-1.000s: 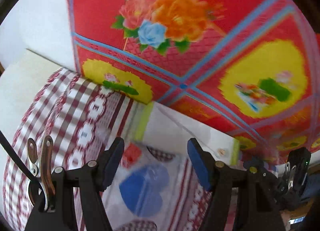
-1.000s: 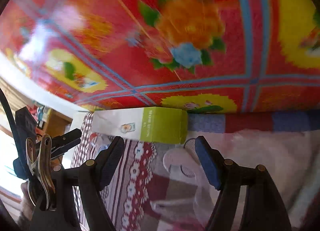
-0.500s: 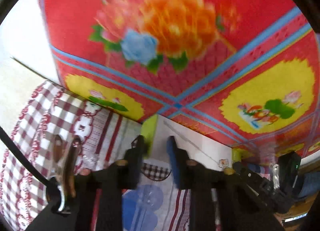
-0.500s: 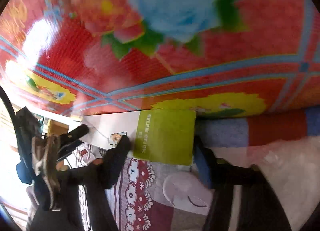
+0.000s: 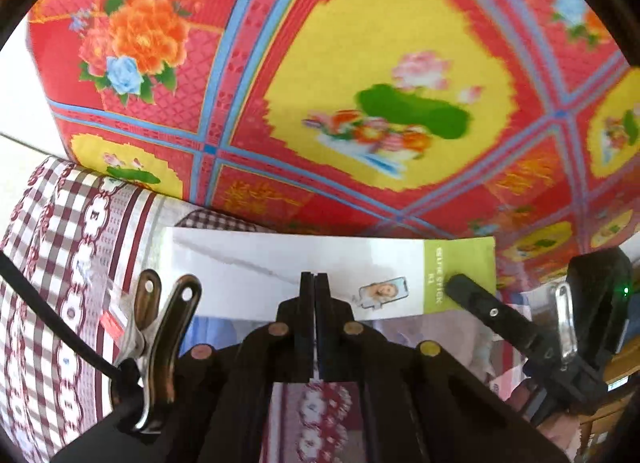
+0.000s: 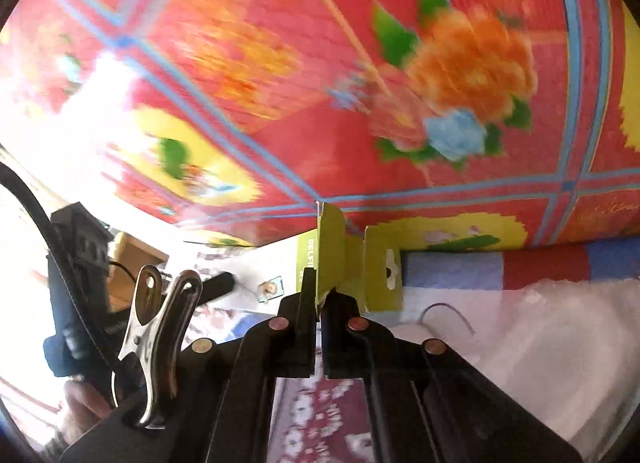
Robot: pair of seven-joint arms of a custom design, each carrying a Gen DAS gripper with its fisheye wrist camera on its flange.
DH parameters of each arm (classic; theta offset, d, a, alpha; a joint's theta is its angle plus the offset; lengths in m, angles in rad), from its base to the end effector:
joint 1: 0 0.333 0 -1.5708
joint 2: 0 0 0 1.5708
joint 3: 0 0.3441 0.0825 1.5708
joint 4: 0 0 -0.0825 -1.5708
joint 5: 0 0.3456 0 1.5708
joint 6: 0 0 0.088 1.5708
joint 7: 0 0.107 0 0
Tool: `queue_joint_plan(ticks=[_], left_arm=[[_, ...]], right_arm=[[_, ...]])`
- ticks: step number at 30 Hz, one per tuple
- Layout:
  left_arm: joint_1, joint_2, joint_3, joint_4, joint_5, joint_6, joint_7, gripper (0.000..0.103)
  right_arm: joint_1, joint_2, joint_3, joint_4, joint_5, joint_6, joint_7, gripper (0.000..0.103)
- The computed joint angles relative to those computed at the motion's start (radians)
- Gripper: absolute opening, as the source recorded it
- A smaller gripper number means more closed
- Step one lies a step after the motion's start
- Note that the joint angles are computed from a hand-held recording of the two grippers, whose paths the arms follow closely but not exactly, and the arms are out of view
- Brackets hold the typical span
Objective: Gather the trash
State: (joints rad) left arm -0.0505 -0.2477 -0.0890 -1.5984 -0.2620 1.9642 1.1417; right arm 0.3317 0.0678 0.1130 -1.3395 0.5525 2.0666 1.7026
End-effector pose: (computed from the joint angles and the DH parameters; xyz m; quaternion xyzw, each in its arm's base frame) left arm 0.4405 -0.0881 0.8072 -0.7646 0.5583 -0.3198 0.0390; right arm 0.5015 0.2653 0.7858 -0.7079 0.5724 0.0909 0.4037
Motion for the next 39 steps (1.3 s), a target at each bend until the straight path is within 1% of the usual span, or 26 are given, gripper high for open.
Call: queue_joint_plan(ticks=[3,4,6,7,8,9,10,11,13,14,16,19,21,23,24,25,26,27,28,30,31,33,34,35,37,39], left_arm=[[-0.003,-0.042,-0.004,-0.011,0.015,-0.017,-0.008,0.000],[-0.003,-0.052,0.001,-0.008,0.014,-0.044,-0.012,0.003],[-0.005,-0.062,0.007,-0.005,-0.006,-0.086,-0.038,0.014],[-0.013,-0.080,0.027,-0.033,-0.074,-0.078,-0.048,0.034],[-0.027,-0.109,0.059,-0.092,-0.189,-0.040,-0.055,0.062],[-0.040,-0.133,0.080,-0.146,-0.288,0.006,-0.062,0.074],[-0.062,-0.157,0.103,-0.218,-0.425,0.075,-0.068,0.084],[-0.093,-0.175,0.121,-0.285,-0.578,0.145,-0.064,0.085],[-0.128,-0.175,0.122,-0.347,-0.733,0.234,-0.058,0.087],[-0.132,-0.167,0.107,-0.362,-0.763,0.267,-0.078,0.087],[-0.134,-0.146,0.089,-0.359,-0.767,0.276,-0.122,0.087],[-0.138,-0.113,0.060,-0.364,-0.767,0.319,-0.161,0.087],[-0.139,-0.142,0.045,-0.412,-0.785,0.378,-0.174,0.077],[-0.145,-0.142,0.025,-0.432,-0.794,0.450,-0.215,0.041],[-0.152,-0.142,0.024,-0.440,-0.804,0.475,-0.224,0.033],[-0.151,-0.122,0.043,-0.420,-0.794,0.465,-0.226,0.026],[-0.145,-0.125,0.032,-0.416,-0.754,0.465,-0.252,0.011],[-0.143,-0.127,0.031,-0.411,-0.727,0.465,-0.258,0.004],[-0.145,-0.125,0.026,-0.406,-0.706,0.474,-0.257,0.003],[-0.164,-0.127,0.026,-0.404,-0.710,0.497,-0.245,0.003],[-0.168,-0.125,0.024,-0.400,-0.699,0.491,-0.258,0.005],[-0.150,-0.123,0.002,-0.393,-0.616,0.448,-0.370,0.018],[-0.151,-0.134,-0.011,-0.411,-0.607,0.458,-0.420,0.040],[-0.169,-0.152,-0.020,-0.448,-0.647,0.509,-0.434,0.064],[-0.222,-0.184,-0.040,-0.517,-0.751,0.663,-0.426,0.081],[-0.306,-0.179,-0.030,-0.543,-0.887,0.807,-0.338,0.083]], right_arm=[[-0.005,-0.032,-0.004,0.000,0.016,0.000,-0.002,0.002],[-0.010,-0.052,-0.009,-0.009,0.034,0.004,-0.011,0.002],[-0.015,-0.085,-0.019,-0.030,0.060,0.009,-0.013,0.002],[-0.020,-0.103,-0.028,-0.042,0.080,0.013,-0.009,0.002],[-0.024,-0.114,-0.036,-0.051,0.095,0.014,-0.007,0.002],[-0.028,-0.123,-0.042,-0.057,0.109,0.019,0.004,0.002],[-0.028,-0.125,-0.045,-0.053,0.124,0.024,0.020,0.002],[-0.032,-0.131,-0.053,-0.062,0.142,0.025,0.018,0.002],[-0.041,-0.152,-0.068,-0.085,0.169,0.022,0.015,0.002],[-0.040,-0.155,-0.066,-0.089,0.174,0.028,0.023,0.002],[-0.041,-0.178,-0.073,-0.122,0.192,0.035,0.018,0.002],[-0.051,-0.217,-0.101,-0.178,0.243,0.029,0.000,0.002],[-0.051,-0.235,-0.111,-0.225,0.275,0.047,-0.012,0.002],[-0.057,-0.261,-0.134,-0.257,0.308,0.037,-0.021,0.002],[-0.061,-0.275,-0.141,-0.273,0.315,0.034,-0.026,0.002],[-0.065,-0.287,-0.144,-0.286,0.309,0.043,-0.024,0.002],[-0.068,-0.291,-0.145,-0.292,0.302,0.047,-0.017,0.002],[-0.074,-0.302,-0.151,-0.305,0.295,0.049,-0.008,0.002],[-0.080,-0.313,-0.159,-0.319,0.290,0.049,0.004,0.002],[-0.090,-0.326,-0.176,-0.340,0.289,0.041,0.013,0.003],[-0.094,-0.332,-0.185,-0.349,0.290,0.034,0.016,0.002],[-0.103,-0.340,-0.194,-0.356,0.278,0.015,0.023,0.002],[-0.104,-0.346,-0.199,-0.372,0.292,0.020,0.022,0.002],[-0.105,-0.356,-0.203,-0.392,0.312,0.034,0.026,0.002],[-0.109,-0.377,-0.213,-0.437,0.365,0.077,0.051,0.002],[-0.108,-0.395,-0.230,-0.479,0.429,0.107,0.068,0.002]])
